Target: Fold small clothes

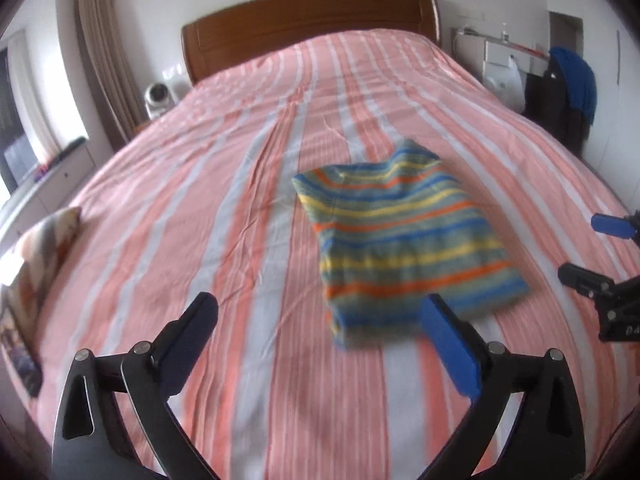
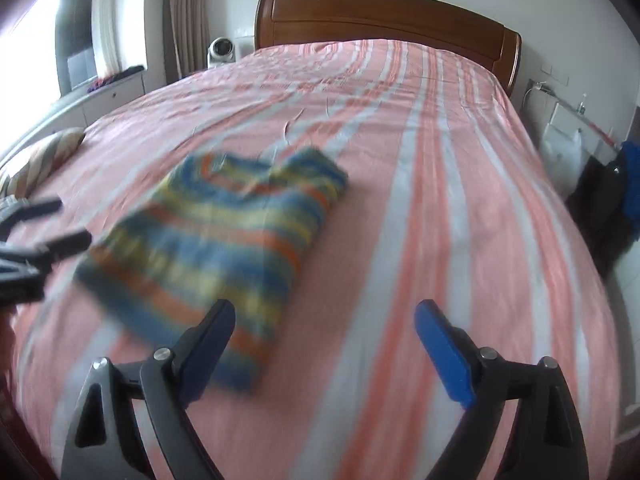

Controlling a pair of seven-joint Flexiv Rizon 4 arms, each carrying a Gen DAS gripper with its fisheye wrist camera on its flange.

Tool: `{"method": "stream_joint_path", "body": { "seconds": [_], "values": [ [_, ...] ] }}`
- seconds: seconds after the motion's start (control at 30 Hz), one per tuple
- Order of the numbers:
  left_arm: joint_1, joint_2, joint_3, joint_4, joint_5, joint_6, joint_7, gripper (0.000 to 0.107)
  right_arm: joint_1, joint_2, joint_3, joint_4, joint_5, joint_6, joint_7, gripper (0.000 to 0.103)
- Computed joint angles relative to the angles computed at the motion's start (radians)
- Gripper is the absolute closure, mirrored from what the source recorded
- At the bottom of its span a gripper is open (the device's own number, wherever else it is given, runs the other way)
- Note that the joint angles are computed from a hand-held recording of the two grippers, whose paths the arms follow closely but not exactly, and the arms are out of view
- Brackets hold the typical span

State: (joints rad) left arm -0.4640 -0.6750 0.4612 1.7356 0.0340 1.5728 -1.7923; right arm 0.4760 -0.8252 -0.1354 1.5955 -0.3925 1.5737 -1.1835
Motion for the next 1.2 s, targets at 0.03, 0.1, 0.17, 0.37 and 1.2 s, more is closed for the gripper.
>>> {"method": "stream_joint_path", "body": {
  "seconds": [0.03,0.1,0.17,0.37,1.2],
  "values": [
    [-0.043,0.026,0.031,0.028,0.006,-0.014,-0.018,0.005,0.005,0.034,-0.005,0.051,0.001,0.018,-0.004,0.007],
    [-0.095,0.076,0.062,0.070,0.016,-0.044,-0.067,0.005,0.041,0.118,-0.043,0.179,0.009,0.065,-0.004,0.004],
    [-0.185,0.109,0.140,0.094,0.054,-0.090,-0.148,0.005,0.099,0.199,-0.096,0.305,0.034,0.122,-0.009,0.001],
    [-0.401,0.164,0.313,0.121,0.189,-0.222,-0.330,0.004,0.218,0.350,-0.176,0.507,0.121,0.167,-0.048,0.001],
    [-0.276,0.378,0.078,0.194,0.550,-0.339,-0.602,0.004,0.689,0.522,-0.566,0.727,0.282,0.164,-0.111,0.001]
  ]
}}
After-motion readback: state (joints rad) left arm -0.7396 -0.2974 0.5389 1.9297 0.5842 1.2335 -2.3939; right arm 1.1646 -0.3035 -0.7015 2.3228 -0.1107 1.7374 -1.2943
